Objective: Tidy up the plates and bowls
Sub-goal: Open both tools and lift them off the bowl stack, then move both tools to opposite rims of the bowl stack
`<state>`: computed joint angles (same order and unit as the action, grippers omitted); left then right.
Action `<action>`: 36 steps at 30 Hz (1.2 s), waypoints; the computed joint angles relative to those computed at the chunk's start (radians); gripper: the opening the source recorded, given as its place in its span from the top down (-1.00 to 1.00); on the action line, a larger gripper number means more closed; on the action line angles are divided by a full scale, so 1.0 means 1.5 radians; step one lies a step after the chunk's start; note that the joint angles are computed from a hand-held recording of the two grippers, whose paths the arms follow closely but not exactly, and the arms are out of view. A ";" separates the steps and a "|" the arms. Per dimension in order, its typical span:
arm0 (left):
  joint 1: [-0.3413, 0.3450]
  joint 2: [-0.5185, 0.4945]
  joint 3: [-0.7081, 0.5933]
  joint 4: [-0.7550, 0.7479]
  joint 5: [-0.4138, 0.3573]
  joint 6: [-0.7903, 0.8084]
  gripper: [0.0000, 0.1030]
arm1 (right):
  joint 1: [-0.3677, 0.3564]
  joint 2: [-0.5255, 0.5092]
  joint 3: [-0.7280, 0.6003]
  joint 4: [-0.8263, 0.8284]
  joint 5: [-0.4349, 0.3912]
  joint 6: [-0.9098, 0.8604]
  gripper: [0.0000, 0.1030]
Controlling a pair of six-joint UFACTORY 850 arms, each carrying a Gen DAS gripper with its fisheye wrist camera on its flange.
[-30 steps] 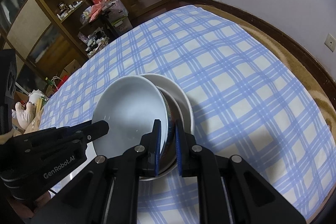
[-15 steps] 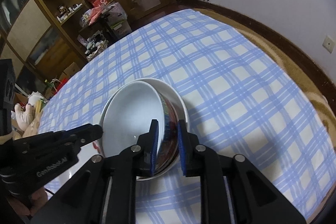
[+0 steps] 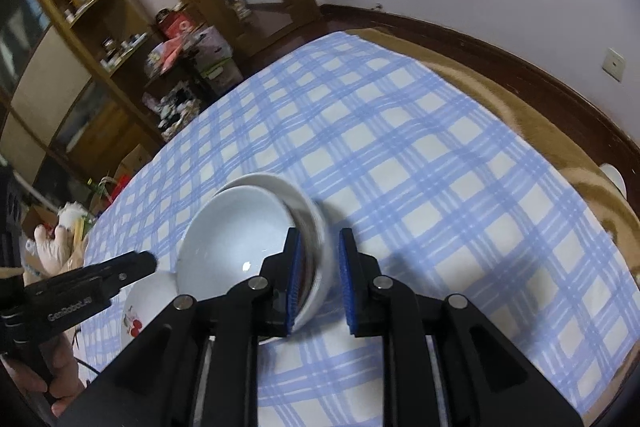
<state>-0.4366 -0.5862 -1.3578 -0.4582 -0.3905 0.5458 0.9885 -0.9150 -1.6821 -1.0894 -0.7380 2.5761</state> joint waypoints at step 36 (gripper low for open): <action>0.000 -0.052 -0.056 -0.003 0.014 0.036 -0.77 | -0.005 -0.002 -0.002 0.082 -0.060 -0.065 -1.00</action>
<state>-0.4364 -0.6638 -1.4412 -0.4622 -0.3702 0.5993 0.9816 -0.9177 -1.6845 -0.9657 -0.8283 2.4791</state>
